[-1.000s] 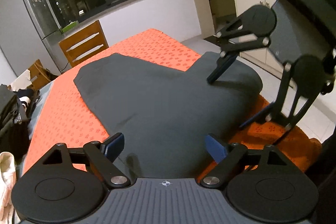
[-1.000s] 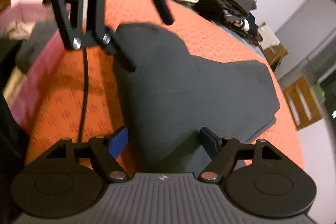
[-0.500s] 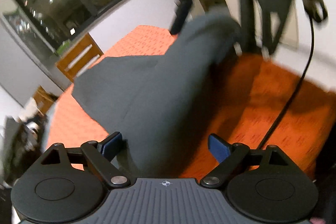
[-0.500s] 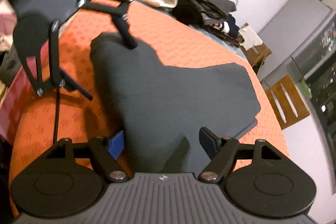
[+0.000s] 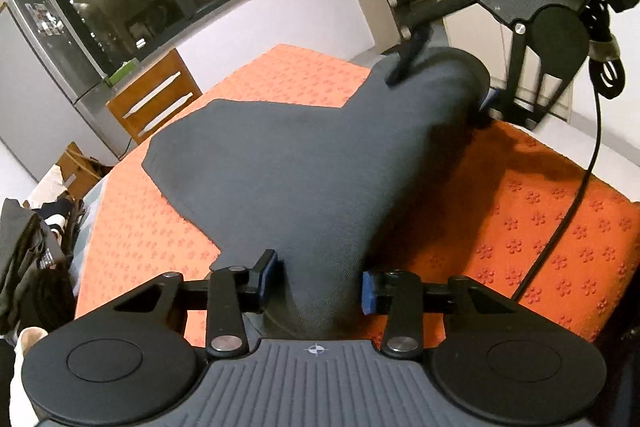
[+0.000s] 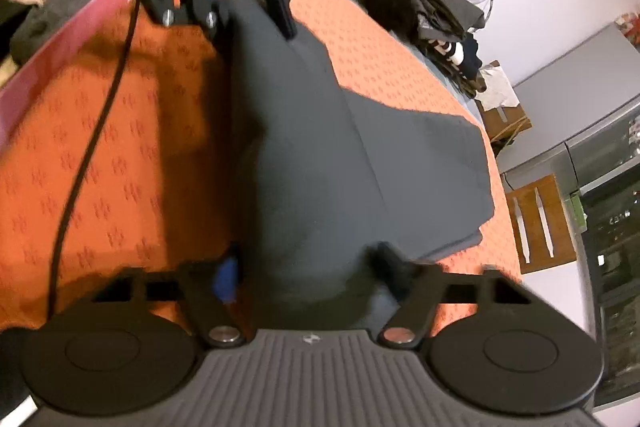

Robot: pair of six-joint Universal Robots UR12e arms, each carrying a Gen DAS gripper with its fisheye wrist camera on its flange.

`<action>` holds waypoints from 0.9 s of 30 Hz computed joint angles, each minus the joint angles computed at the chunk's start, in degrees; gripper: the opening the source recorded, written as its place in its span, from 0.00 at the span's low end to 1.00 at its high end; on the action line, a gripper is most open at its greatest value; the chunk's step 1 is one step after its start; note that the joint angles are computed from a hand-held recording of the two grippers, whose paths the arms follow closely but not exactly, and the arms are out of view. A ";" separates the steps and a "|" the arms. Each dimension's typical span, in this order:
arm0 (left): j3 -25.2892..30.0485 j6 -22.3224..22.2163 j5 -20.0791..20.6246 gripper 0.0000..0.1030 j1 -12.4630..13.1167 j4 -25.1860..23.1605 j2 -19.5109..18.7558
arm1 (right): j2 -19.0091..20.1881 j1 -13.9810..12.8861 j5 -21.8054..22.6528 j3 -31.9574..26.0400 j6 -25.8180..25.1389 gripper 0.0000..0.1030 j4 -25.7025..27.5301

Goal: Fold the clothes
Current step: 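Grasp the trouser edge with the right tool while the left tool grasps beside it, then lift the trouser edge with both tools and fold it over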

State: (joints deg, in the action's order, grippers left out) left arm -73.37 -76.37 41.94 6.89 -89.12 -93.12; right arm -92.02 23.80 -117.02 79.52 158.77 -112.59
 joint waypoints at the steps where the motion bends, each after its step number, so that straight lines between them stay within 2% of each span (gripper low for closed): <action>1: 0.18 -0.21 0.22 0.39 -0.07 -0.22 -0.02 | 0.14 -0.02 0.40 -0.45 1.14 0.46 0.55; 3: 1.00 -1.16 0.77 0.38 -0.05 -1.35 -0.27 | 0.50 0.03 1.21 -1.57 3.10 0.38 2.18; 7: 3.11 -1.66 1.99 0.37 0.23 -5.41 -0.82 | 0.95 -0.06 3.83 -3.85 6.99 0.36 5.80; 10: 5.49 0.83 3.14 0.37 0.82 -10.85 -1.28 | 1.04 -0.15 7.31 -5.81 10.22 0.36 9.09; 13: 9.06 5.25 5.00 0.37 1.64 -18.90 -2.03 | 1.16 -0.17 11.68 -8.06 13.39 0.36 13.23; 17: 16.20 10.59 9.13 0.37 2.51 -31.94 -4.36 | 1.20 -0.84 20.16 -11.35 17.33 0.36 19.24; 20: 21.88 11.18 10.92 0.37 2.85 -40.33 -7.01 | 0.94 -2.18 26.19 -12.53 19.59 0.36 21.41; 22: 22.76 10.94 10.64 0.37 2.98 -41.49 -7.51 | 0.68 -3.06 28.68 -12.64 20.69 0.36 21.41; 27: 24.69 6.88 9.22 0.39 2.11 -41.07 -9.32 | -0.04 -4.72 30.30 -11.85 22.40 0.37 19.77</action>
State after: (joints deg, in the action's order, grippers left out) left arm -48.69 -69.49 51.16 9.00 -130.19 -102.44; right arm -92.06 19.07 -86.72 67.67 181.18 -92.82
